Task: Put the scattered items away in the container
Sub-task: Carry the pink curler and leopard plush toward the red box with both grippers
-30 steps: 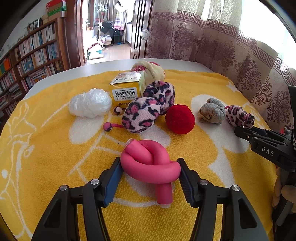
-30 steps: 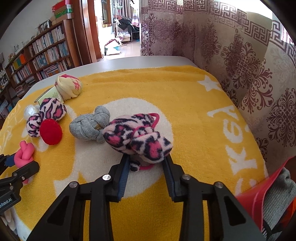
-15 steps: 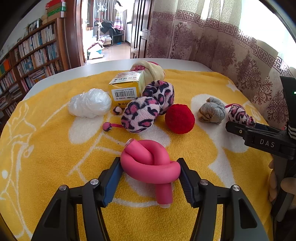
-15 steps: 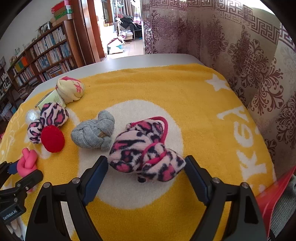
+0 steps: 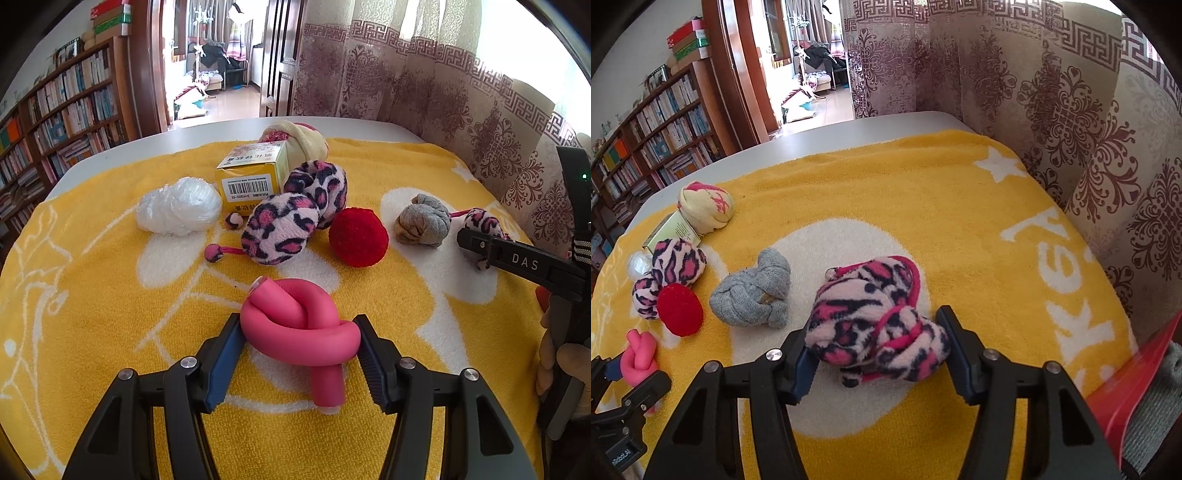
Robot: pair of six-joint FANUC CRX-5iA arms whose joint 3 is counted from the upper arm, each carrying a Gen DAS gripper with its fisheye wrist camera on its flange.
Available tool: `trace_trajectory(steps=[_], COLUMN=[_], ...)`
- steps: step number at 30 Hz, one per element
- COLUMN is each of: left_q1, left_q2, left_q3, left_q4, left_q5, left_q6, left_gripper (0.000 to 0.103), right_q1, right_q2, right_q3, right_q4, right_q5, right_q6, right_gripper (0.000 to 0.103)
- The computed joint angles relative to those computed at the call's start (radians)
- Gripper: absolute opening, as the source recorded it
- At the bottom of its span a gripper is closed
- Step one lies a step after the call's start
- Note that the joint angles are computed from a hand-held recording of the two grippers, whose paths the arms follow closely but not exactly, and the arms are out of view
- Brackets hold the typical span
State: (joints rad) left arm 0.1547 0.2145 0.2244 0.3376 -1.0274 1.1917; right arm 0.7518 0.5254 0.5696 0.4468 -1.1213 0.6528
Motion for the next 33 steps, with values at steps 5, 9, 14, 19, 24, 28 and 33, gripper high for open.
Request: trace_trajectory(steps=[5,9,14,19,24,28,33], left_q1=[0.017,0.025,0.028,0.029,0.011,-0.004,-0.040], left_q2=[-0.009,-0.023,-0.044,-0.063,-0.079,-0.108,-0.131], left_q3=[-0.027,-0.054,-0.075,-0.097,-0.111,-0.141,-0.158], left_q4=[0.053,0.091,0.134,0.181,0.207,0.244,0.279], left_q5=[0.012,0.026,0.041,0.047,0.053,0.061,0.047], left_q6=[-0.025,-0.055,-0.091,-0.130,-0.164,-0.211,-0.259], left_gripper=[0.060,0.060,0.060,0.060,0.060,0.060,0.060], right_q1=[0.018,0.036,0.047,0.063,0.093,0.116,0.141], right_q2=[-0.042,-0.074,-0.112,-0.189,-0.285,-0.374,-0.490], right_q3=[-0.067,-0.116,-0.160,-0.242,-0.362,-0.465,-0.589], right_q4=[0.051,0.112,0.151,0.195,0.267,0.334,0.421], right_q5=[0.051,0.098,0.138,0.177,0.183,0.164,0.086], right_q6=[-0.036,-0.065,-0.101,-0.187,-0.290,-0.368,-0.462], right_gripper=[0.063,0.063,0.063,0.063,0.063,0.063,0.063])
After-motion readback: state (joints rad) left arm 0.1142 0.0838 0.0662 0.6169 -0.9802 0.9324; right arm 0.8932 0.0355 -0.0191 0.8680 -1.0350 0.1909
